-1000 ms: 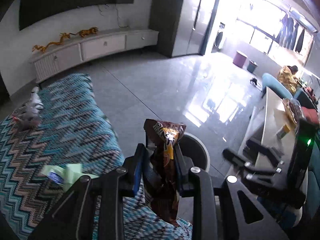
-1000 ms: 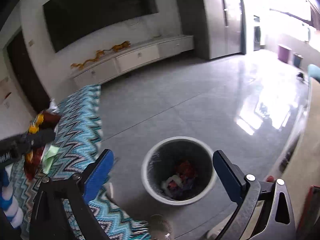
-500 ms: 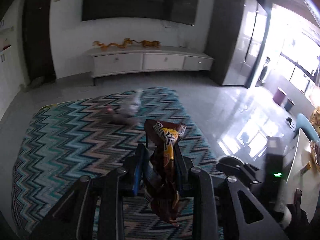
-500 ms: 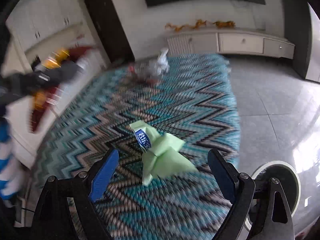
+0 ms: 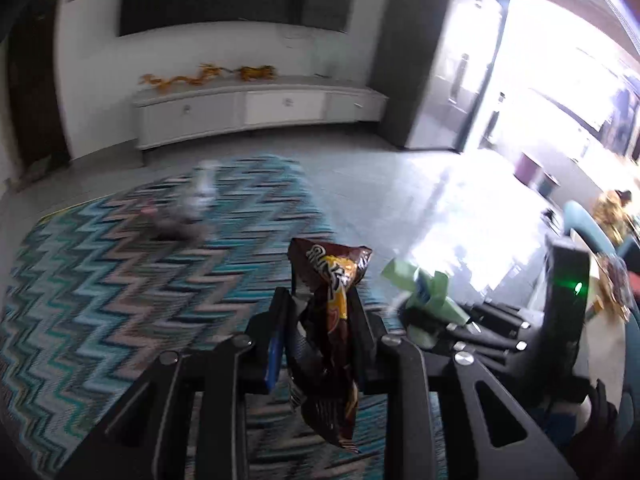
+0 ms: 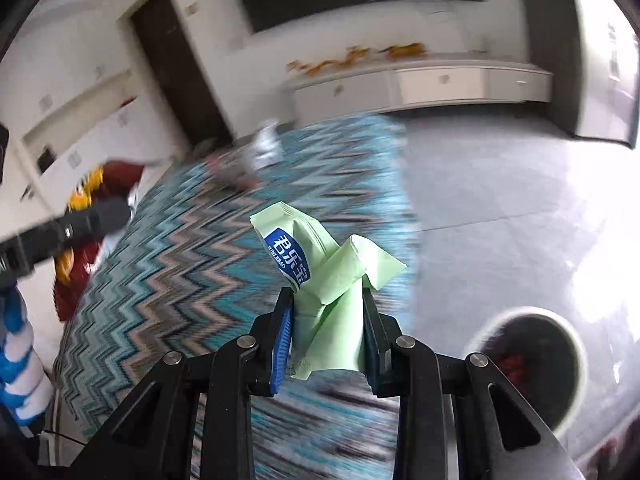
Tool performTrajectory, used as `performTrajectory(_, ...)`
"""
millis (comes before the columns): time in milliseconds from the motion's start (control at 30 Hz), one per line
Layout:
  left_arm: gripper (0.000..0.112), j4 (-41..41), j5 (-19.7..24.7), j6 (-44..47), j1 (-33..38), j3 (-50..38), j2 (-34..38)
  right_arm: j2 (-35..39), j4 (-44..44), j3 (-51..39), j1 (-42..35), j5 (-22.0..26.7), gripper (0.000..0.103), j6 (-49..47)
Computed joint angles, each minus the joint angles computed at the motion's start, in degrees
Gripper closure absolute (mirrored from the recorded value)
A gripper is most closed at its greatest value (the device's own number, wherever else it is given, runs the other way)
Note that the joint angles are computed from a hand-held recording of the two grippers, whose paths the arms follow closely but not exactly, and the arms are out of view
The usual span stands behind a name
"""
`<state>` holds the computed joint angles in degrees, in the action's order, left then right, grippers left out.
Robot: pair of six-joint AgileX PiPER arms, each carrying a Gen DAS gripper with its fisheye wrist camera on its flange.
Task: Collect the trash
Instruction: 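Carry the chip bag in the left gripper while the right carries the green paper to the bin, then open both grippers above the trash bin to drop the items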
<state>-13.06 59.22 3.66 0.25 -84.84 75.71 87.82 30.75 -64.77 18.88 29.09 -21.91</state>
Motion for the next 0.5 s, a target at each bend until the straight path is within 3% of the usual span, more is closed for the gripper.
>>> performTrajectory(200, 0.084, 5.3, 0.1, -8.3, -17.7, -9.5, 12.6, 0.6, 2.3, 2.5, -16.8, 3.8, 0.065, -6.2)
performTrajectory(333, 0.082, 5.1, 2.1, -10.1, -23.8, -18.8, 22.5, 6.7, 5.7, 0.9, -24.0, 5.5, 0.059, -11.3)
performTrajectory(500, 0.079, 1.7, 5.3, -10.0, -26.0, -30.3, 34.1, 14.4, 5.0, -1.7, -26.5, 4.7, 0.051, -11.1)
